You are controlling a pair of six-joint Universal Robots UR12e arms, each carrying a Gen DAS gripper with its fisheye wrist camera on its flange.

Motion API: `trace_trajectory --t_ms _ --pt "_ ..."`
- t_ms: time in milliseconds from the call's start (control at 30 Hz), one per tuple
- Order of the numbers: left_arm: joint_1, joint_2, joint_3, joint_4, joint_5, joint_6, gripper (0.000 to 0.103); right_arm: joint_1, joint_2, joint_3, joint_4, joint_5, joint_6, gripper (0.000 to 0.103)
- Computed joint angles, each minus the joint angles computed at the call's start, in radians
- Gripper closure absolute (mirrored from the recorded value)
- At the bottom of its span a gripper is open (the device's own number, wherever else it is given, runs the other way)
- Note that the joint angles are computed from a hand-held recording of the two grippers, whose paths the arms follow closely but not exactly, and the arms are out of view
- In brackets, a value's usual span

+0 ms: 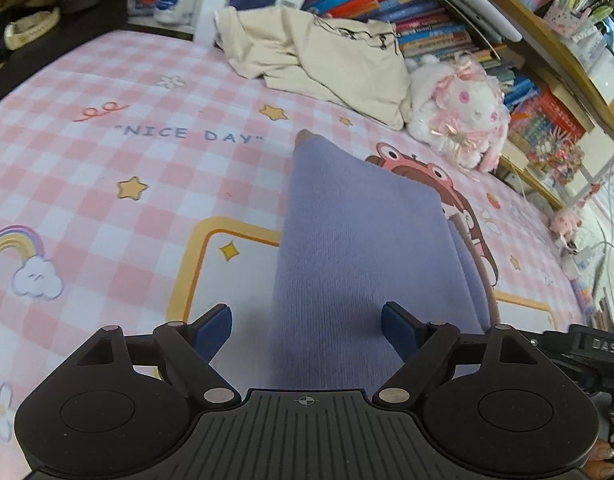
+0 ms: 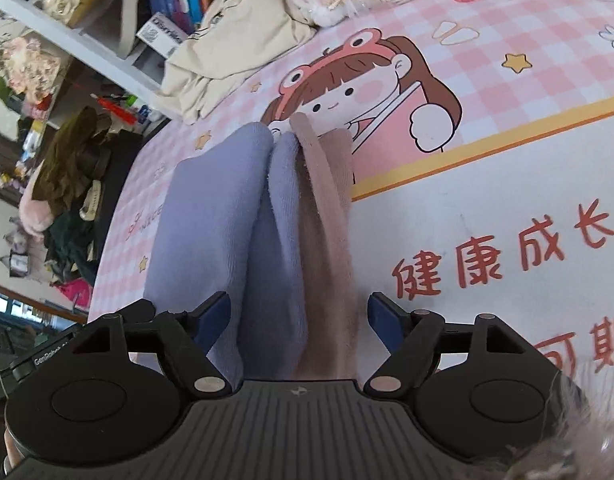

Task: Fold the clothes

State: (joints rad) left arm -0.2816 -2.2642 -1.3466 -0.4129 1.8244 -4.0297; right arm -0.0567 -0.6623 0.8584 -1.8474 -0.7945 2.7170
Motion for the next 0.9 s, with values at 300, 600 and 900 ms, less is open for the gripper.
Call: trace_trajectory --t_ms 300,600,900 --pt "0.040 -0.010 -0.021 0.087 -0.183 -0.016 0.037 0.017 -0.023 0.058 -0.111 -0.039 0.047 0.057" --pt "0.017 0.012 -0.025 0.035 -0.171 0.096 0.048 0.014 -0.117 0.227 -0.310 -0.089 -0.069 0.083" --pt "0.028 0.047 -0.076 0.029 -0.265 0.073 0.042 -0.001 -0.133 0.229 -0.176 -0.111 -0.030 0.073"
